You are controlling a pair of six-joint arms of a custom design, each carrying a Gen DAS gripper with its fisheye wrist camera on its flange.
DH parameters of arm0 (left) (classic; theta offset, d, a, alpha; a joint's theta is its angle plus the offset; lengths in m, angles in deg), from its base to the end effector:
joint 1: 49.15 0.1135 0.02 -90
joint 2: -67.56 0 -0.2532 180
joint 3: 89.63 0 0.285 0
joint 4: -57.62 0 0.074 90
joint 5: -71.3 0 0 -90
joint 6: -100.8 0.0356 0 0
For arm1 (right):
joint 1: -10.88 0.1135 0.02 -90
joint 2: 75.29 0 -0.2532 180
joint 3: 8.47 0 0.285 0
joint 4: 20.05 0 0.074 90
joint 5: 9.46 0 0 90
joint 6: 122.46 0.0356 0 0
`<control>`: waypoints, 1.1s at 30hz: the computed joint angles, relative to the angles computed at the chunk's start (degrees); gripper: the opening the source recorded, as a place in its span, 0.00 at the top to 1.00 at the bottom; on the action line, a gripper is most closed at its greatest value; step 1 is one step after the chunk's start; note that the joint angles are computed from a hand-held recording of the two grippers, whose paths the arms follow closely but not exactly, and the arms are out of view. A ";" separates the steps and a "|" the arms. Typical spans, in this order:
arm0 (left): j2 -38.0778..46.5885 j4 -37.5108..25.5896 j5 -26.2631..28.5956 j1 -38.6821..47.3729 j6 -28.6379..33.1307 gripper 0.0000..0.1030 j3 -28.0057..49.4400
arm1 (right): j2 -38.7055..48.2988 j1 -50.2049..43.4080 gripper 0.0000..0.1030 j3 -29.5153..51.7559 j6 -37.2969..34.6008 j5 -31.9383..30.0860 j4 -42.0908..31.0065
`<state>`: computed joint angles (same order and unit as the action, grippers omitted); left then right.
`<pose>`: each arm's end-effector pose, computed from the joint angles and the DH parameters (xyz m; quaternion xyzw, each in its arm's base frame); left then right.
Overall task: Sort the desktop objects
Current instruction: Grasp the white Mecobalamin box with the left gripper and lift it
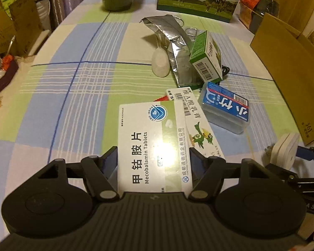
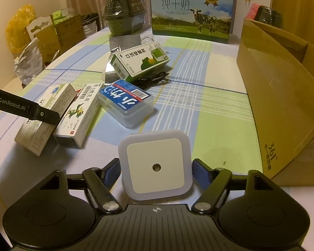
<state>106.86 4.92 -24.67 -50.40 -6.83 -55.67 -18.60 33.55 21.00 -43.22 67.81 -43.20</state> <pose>0.1658 0.0001 0.1545 -0.1510 0.9482 0.0043 0.2794 0.1850 0.0858 0.1110 -0.3049 0.8847 0.1387 0.3243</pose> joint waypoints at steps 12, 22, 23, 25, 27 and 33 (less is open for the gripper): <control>-7.27 -5.67 -4.40 -6.73 -5.90 0.35 1.14 | -5.75 -0.86 0.39 -0.51 -0.32 -1.09 -3.13; -8.47 -10.48 -11.13 -20.52 -14.19 0.35 6.93 | -22.25 -7.71 0.39 3.66 -0.87 -5.27 -17.35; -7.67 -10.50 -12.22 -22.54 -15.13 0.35 8.02 | -22.78 -8.97 0.39 4.70 -1.22 -6.15 -18.56; -5.88 -10.25 -14.16 -25.94 -16.65 0.35 10.05 | -22.83 -13.02 0.39 7.50 -2.34 -8.75 -20.63; -3.22 -9.31 -15.84 -29.43 -17.94 0.35 12.52 | -22.12 -17.40 0.39 10.37 -3.80 -11.20 -21.97; 9.13 -2.70 -18.08 -36.97 -17.85 0.35 21.70 | -13.77 -31.66 0.39 19.28 -9.72 -17.11 -21.94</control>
<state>115.99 2.22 -42.76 -87.36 -24.68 -33.97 -32.37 1.89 40.29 -52.94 50.71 -65.14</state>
